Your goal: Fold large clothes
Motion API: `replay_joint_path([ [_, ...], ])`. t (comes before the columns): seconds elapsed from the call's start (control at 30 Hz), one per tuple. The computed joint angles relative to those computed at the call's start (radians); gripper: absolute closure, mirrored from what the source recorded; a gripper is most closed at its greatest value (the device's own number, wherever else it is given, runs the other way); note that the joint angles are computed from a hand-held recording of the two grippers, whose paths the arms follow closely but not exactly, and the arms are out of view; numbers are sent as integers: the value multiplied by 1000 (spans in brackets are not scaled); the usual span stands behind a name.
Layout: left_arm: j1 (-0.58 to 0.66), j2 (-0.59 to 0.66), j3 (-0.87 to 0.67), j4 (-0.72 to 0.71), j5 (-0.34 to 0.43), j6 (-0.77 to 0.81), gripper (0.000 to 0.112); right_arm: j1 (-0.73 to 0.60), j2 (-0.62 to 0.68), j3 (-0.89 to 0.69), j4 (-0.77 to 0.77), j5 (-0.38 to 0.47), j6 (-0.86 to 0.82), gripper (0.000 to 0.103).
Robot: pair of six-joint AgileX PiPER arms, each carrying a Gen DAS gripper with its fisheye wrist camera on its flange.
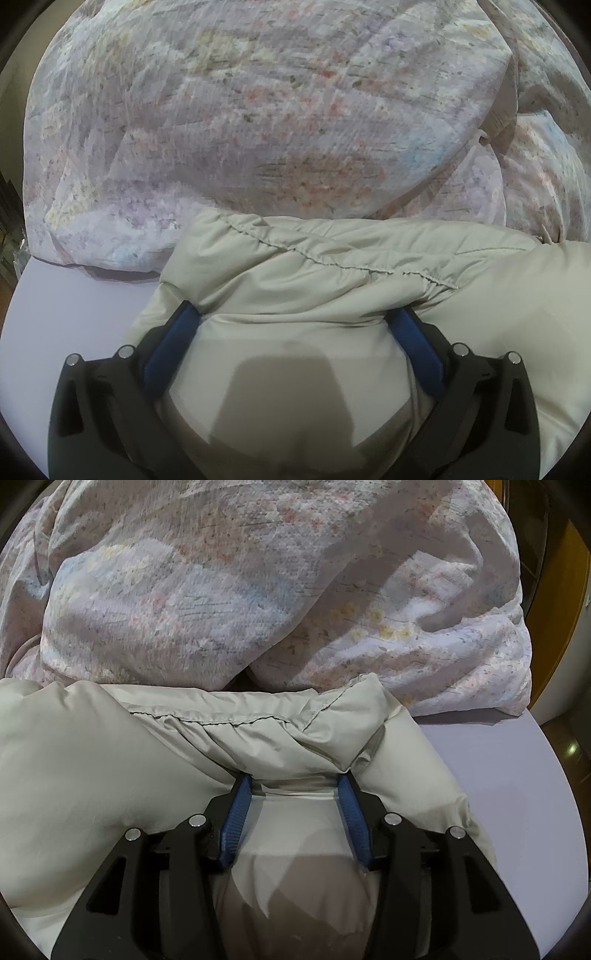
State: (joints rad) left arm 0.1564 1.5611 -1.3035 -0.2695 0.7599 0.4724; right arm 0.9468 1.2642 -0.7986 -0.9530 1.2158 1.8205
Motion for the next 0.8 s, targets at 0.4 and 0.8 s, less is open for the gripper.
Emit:
replay_joint_path([
  [0.4, 35, 22, 1, -74, 7, 62, 11, -38, -51, 47, -9, -57, 2, 51],
  [0.8, 12, 26, -104, 101, 134, -50, 12, -82, -84, -36, 153, -2, -164, 46],
])
